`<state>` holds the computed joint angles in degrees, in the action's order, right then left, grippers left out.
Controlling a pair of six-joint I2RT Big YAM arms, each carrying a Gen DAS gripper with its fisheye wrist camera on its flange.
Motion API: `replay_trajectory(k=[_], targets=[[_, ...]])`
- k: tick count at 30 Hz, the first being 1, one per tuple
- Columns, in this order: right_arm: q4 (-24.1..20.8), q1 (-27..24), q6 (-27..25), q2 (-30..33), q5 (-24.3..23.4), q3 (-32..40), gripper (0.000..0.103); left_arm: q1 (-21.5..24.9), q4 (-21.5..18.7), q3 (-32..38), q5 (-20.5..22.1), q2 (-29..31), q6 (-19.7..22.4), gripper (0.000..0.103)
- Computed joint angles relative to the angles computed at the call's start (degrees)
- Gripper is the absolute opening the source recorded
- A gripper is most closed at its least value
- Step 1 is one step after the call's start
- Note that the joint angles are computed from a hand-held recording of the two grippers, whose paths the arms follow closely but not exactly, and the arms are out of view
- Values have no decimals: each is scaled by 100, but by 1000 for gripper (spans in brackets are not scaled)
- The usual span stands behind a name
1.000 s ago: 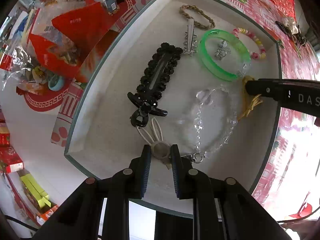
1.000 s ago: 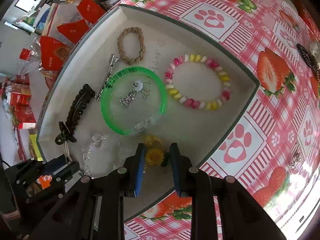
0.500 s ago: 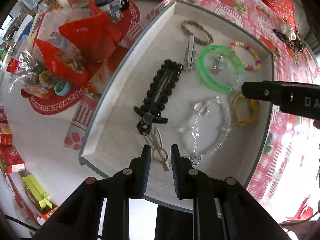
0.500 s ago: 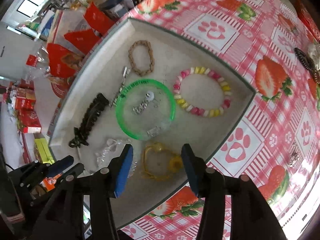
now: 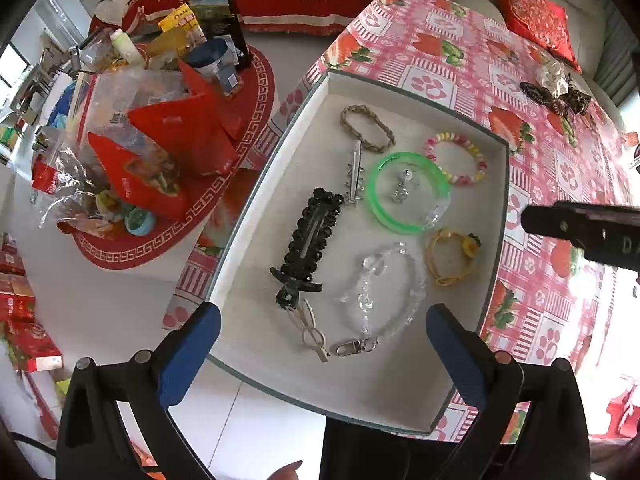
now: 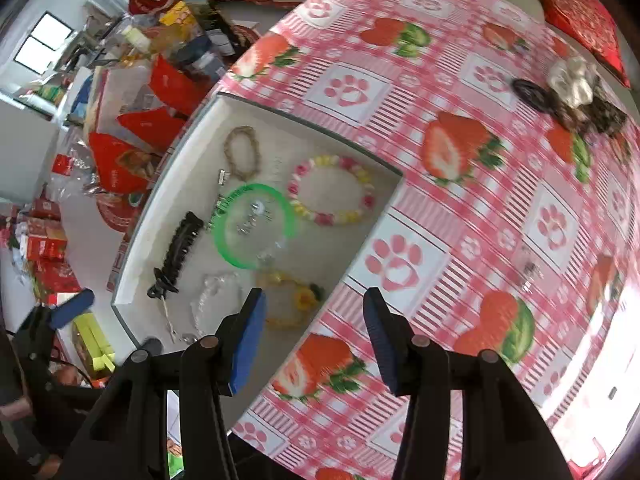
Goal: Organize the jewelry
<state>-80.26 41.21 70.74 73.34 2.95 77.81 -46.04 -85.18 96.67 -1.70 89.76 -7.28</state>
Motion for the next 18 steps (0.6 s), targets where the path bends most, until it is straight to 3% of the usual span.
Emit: replay_trajectory(k=[4, 10, 14, 18], targets=[[-231, 76, 104, -62, -46, 50, 59, 58, -101, 175, 135, 38, -11, 103], [-564, 264, 66, -51, 29, 308, 64, 13, -202, 419, -43, -19, 39, 103], [-778, 361, 32, 15, 167, 606, 78, 33, -472, 743, -12, 41, -44, 103], [-997, 403, -22, 101, 293, 935, 78, 47, -658, 1001, 41, 61, -136, 103]])
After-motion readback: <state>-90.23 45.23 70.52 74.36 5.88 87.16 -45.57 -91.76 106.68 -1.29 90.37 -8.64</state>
